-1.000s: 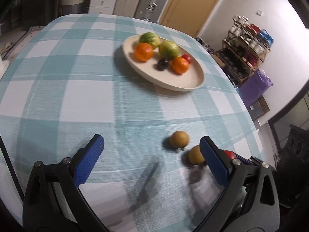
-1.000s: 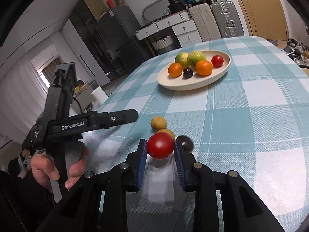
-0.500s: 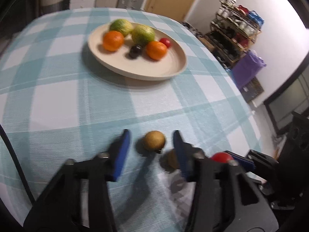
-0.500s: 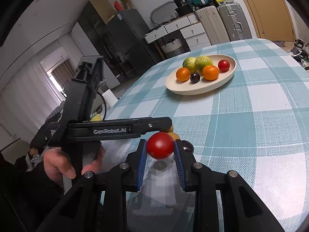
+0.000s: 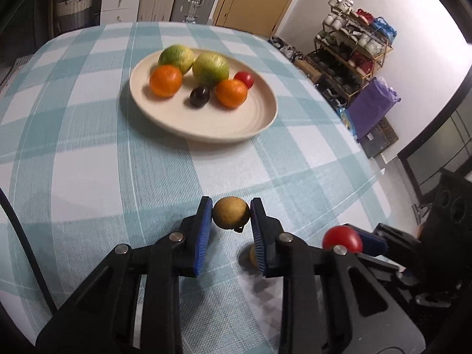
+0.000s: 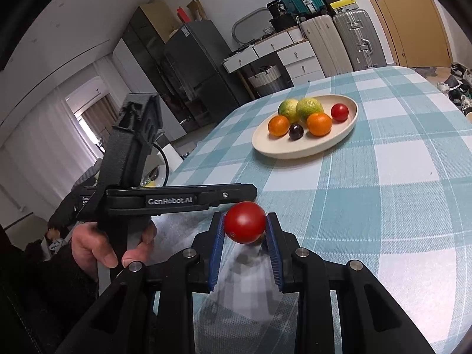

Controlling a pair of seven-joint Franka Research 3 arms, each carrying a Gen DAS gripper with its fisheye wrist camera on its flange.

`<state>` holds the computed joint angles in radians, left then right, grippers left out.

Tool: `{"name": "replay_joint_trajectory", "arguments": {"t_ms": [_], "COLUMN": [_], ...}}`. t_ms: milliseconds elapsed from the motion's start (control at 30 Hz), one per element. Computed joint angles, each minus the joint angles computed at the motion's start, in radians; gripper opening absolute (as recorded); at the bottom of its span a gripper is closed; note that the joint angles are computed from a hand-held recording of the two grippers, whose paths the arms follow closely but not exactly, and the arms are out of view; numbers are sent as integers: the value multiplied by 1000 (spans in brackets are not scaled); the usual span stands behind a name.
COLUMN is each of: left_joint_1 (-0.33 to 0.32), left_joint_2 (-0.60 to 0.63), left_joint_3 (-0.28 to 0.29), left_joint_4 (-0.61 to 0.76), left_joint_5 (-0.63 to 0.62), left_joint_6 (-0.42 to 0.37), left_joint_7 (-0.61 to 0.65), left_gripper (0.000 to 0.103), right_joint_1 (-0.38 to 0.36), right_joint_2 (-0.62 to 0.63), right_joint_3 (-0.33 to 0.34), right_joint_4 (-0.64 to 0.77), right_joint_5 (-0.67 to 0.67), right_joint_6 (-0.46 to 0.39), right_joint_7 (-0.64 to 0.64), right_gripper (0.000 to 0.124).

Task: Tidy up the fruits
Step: 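Carry the brown fruit and the tomato over the cream plate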

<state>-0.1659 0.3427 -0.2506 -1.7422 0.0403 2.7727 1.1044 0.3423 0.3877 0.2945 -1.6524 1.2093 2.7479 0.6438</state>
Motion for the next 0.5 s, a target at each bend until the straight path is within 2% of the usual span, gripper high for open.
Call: {"name": "replay_joint_trajectory", "arguments": {"t_ms": [300, 500], "left_joint_1": [28, 45], "left_joint_2": [10, 52], "left_joint_3": [2, 11], "left_joint_4": [60, 144], "left_joint_5": [-20, -27], "left_joint_6": [28, -5], "left_joint_7": [19, 20], "left_gripper": [24, 24], "right_joint_1": [13, 26], "right_joint_2": [56, 132], "right_joint_3": [-12, -27], "right_joint_4": [92, 214], "right_joint_5": [-115, -261], "right_joint_6": [9, 5], "right_joint_7": [93, 233], "right_gripper": [28, 28]}}
